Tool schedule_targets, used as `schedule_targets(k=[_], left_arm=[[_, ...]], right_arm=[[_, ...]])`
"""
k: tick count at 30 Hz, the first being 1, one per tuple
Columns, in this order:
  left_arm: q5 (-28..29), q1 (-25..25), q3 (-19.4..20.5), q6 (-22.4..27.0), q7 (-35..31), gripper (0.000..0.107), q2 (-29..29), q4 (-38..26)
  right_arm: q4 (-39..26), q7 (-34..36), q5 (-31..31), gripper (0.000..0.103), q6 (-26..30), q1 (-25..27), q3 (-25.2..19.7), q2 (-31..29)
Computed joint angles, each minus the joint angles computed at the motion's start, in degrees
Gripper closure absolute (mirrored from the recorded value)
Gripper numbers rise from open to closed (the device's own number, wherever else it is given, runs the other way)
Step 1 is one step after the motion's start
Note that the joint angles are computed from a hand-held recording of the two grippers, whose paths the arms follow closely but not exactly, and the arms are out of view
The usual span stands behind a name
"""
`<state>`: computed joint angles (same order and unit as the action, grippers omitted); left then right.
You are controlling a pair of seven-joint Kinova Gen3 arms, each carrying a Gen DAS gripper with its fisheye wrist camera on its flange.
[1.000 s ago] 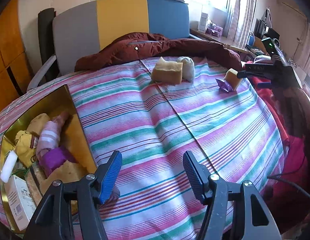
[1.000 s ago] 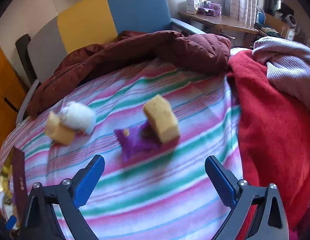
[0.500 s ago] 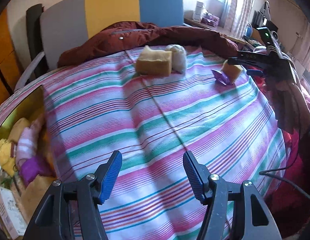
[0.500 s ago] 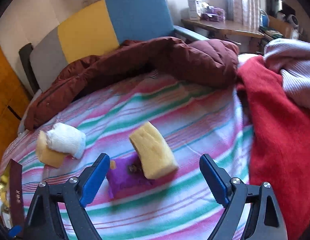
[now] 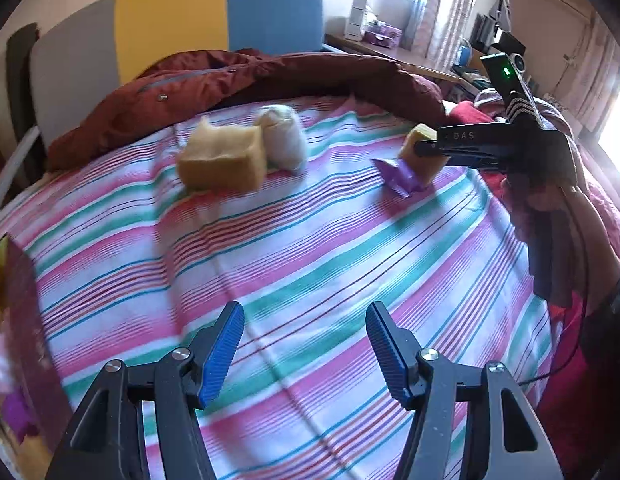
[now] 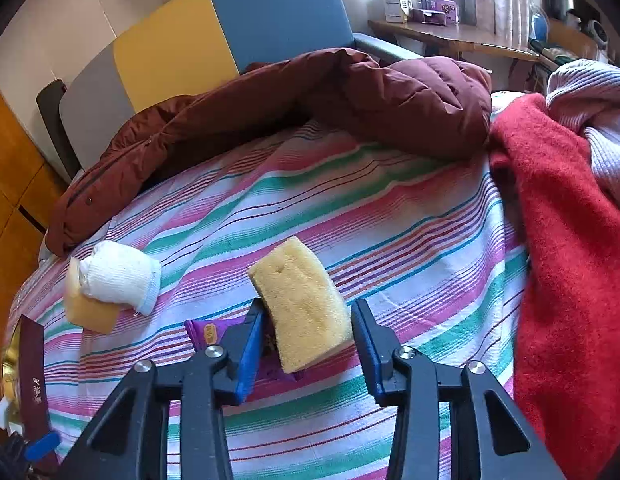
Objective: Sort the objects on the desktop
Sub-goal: 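Grasp a yellow sponge with the right tool while the left tool grasps a purple snack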
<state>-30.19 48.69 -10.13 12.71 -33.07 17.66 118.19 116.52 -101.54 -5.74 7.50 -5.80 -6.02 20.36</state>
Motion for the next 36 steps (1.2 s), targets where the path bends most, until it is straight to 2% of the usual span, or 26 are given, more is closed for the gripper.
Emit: schedule_targets(k=[2, 5, 7, 10, 12, 15, 17, 20, 23, 26, 31, 34, 36], left_arm=[[1.1, -2.4, 2.4, -0.1, -2.2, 0.043, 1.3, -1.9], [2.6, -3.7, 3.8, -1.1, -6.0, 0.044, 3.0, -4.3], [4.0, -5.0, 5.1, -1.1, -9.0, 0.044, 4.4, -6.3], [8.6, -10.1, 10.3, 0.0, -14.9, 0.044, 7.0, -10.7], [10.3, -10.4, 10.7, 0.9, -16.5, 0.044, 8.4, -13.2], [12.8, -10.9, 11.2, 1.4, -19.2, 0.043, 10.9, -17.2], [15.1, -12.4, 12.9, 2.2, -21.5, 0.043, 12.7, -19.9], [19.2, -14.7, 15.0, 3.4, -24.1, 0.039, 14.8, -23.0], [22.7, -14.7, 14.6, 3.9, -24.8, 0.037, 16.6, -25.7], [25.9, -15.3, 15.1, 5.4, -25.5, 0.037, 18.6, -28.8], [26.0, -11.5, 10.8, 10.6, -22.2, 0.037, 22.5, -35.7], [24.9, -10.8, 10.1, 13.3, -21.2, 0.037, 24.6, -39.2], [23.3, -9.7, 9.3, 16.7, -20.9, 0.039, 26.5, -42.3]], right_arm=[[-0.3, -1.2, 0.8, 0.063, 1.0, -1.5, 1.7, -0.4], [-0.2, 0.1, -0.4, 0.063, 1.3, 1.1, -0.8, -0.8], [-0.3, -0.2, -0.6, 0.063, 1.7, 0.8, -0.1, -1.0], [0.4, -0.1, -1.4, 0.063, 1.0, 2.0, -0.8, -1.9], [0.8, -0.9, -1.5, 0.063, 0.6, 1.4, 0.2, -2.5], [1.2, -1.1, -2.4, 0.063, 0.0, 3.0, -0.5, -2.9], [1.5, -1.8, -2.8, 0.063, -0.2, 3.5, -0.2, -3.3], [1.8, -0.8, -4.1, 0.063, -0.8, 7.5, -3.4, -3.6], [2.0, -0.9, -4.3, 0.063, -1.0, 7.5, -3.0, -4.0], [2.2, -0.4, -5.2, 0.064, -1.4, 9.6, -4.8, -4.2], [2.9, -0.1, -6.1, 0.063, -2.5, 11.7, -6.2, -5.1], [2.8, 0.4, -6.6, 0.063, -2.5, 14.0, -8.2, -4.9], [2.8, 0.4, -6.5, 0.063, -2.5, 13.5, -7.7, -4.8]])
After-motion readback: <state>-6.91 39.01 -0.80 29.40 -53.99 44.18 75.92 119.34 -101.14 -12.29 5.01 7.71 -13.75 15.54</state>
